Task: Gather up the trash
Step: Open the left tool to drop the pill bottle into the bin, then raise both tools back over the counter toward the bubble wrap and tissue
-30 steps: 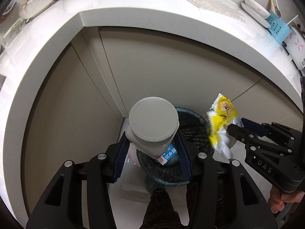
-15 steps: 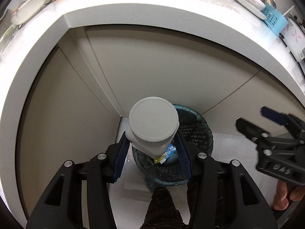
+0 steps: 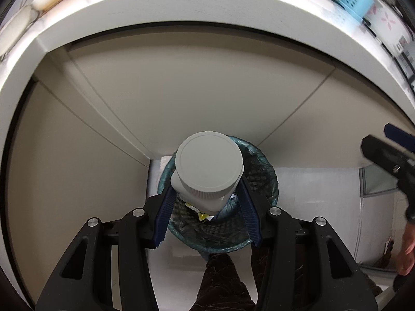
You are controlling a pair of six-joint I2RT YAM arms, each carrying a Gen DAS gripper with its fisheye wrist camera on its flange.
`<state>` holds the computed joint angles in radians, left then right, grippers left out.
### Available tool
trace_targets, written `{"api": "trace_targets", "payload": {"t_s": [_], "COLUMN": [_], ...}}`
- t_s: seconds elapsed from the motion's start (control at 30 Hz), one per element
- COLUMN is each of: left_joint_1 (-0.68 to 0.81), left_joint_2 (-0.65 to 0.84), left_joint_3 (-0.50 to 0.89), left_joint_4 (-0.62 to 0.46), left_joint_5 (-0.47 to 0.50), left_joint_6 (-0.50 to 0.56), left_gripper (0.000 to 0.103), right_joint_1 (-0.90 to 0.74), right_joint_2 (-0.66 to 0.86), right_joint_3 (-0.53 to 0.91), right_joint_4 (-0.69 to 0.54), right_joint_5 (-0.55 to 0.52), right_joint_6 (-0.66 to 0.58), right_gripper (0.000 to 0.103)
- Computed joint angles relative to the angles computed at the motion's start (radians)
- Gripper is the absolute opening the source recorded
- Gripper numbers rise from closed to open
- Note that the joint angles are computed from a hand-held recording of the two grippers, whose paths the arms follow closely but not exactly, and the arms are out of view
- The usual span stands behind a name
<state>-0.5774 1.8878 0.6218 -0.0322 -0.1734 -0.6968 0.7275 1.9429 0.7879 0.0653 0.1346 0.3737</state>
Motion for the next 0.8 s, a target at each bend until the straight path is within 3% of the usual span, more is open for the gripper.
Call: {"api": "trace_targets", "payload": {"t_s": [0.3, 0.63, 0.8], "left_joint_1": [-0.03, -0.065, -0.053], "left_joint_2": [0.066, 0.006, -0.106], "left_joint_3": [0.069, 0.058, 0.04], "left_joint_4": [-0.002, -0.017, -0.078], "left_joint_5": [0.019, -0.012, -0.052], "left_joint_6": [0.048, 0.023, 0.003], "left_gripper": [0.049, 0.079, 0.094], "right_joint_1": [-0.064, -0.076, -0.079], "right_joint_2": [-0.065, -0.068, -0.098], "right_joint_3": [-0.053, -0.037, -0.019], "right_joint_4": [-0.007, -0.015, -0.038], "right_joint_5": [0.007, 0.002, 0.005], "right_joint_6": [0.007, 0.002, -0.008], "right_gripper": [0.095, 0.095, 0.095]}}
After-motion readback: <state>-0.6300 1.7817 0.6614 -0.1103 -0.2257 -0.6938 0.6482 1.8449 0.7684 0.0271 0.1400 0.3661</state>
